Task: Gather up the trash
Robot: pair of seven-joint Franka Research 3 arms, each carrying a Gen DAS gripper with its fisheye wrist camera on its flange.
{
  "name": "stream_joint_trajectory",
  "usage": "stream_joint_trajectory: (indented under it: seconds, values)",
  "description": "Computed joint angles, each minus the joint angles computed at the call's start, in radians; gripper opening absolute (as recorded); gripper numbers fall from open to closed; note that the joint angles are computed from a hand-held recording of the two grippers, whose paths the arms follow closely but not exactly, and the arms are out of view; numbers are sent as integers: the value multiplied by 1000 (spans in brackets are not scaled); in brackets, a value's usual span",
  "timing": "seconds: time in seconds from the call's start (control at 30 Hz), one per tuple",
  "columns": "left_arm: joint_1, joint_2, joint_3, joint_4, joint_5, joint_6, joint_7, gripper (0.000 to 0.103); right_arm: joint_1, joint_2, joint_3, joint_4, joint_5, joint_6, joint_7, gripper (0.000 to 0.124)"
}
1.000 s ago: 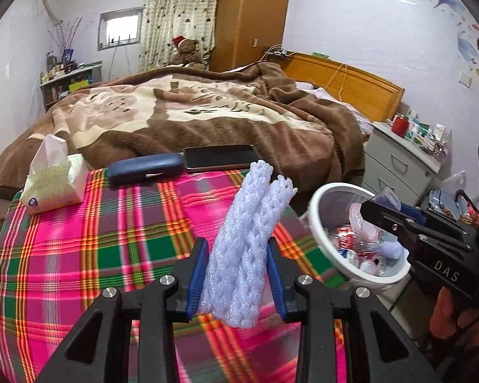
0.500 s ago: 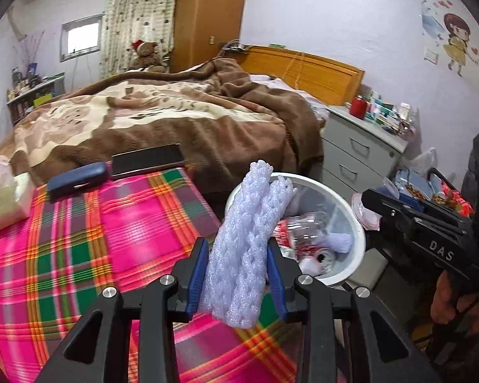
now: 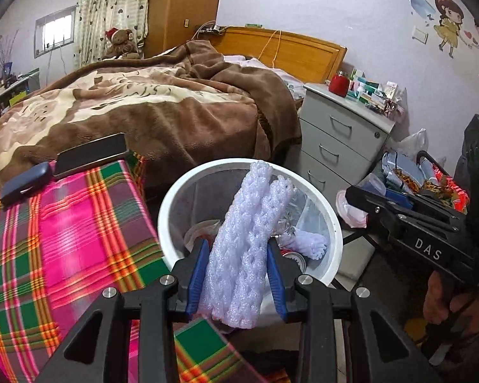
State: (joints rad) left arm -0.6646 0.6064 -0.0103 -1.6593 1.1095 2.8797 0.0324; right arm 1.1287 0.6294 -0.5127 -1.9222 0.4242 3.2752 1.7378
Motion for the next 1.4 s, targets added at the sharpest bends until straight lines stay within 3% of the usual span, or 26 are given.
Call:
stream_joint_trajectory:
  seconds: [0.17, 0.33, 0.47, 0.6, 0.67, 0.97, 1.2, 1.4]
  values:
    - [21, 68, -30, 77, -103, -37, 98, 36, -63, 11, 43, 29, -35, -32, -5, 32]
    - [6, 101, -8, 107, -154, -40, 130, 37, -133, 34, 90, 73, -90, -71, 28, 32]
    - [7, 121, -2, 129, -196, -49, 154, 57, -115, 56, 55, 96, -141, -119, 83, 33]
    - [-1, 123, 16, 125, -209, -40, 153, 58, -178, 44, 117, 97, -189, -112, 99, 60]
    - [-1, 123, 21, 121, -213, -27, 148, 58, -195, 40, 134, 95, -205, -103, 110, 60]
    - [-37, 82, 66, 69, -169, 5, 72, 62, -141, 24, 84, 61, -216, -77, 155, 61]
    - [-75, 9, 95, -5, -24, -12, -85, 65, -67, 3, 38, 16, -174, -27, 145, 61]
    - [-101, -79, 78, -94, 121, -114, -237, 66, 116, 3, -106, -58, -63, 31, 122, 61]
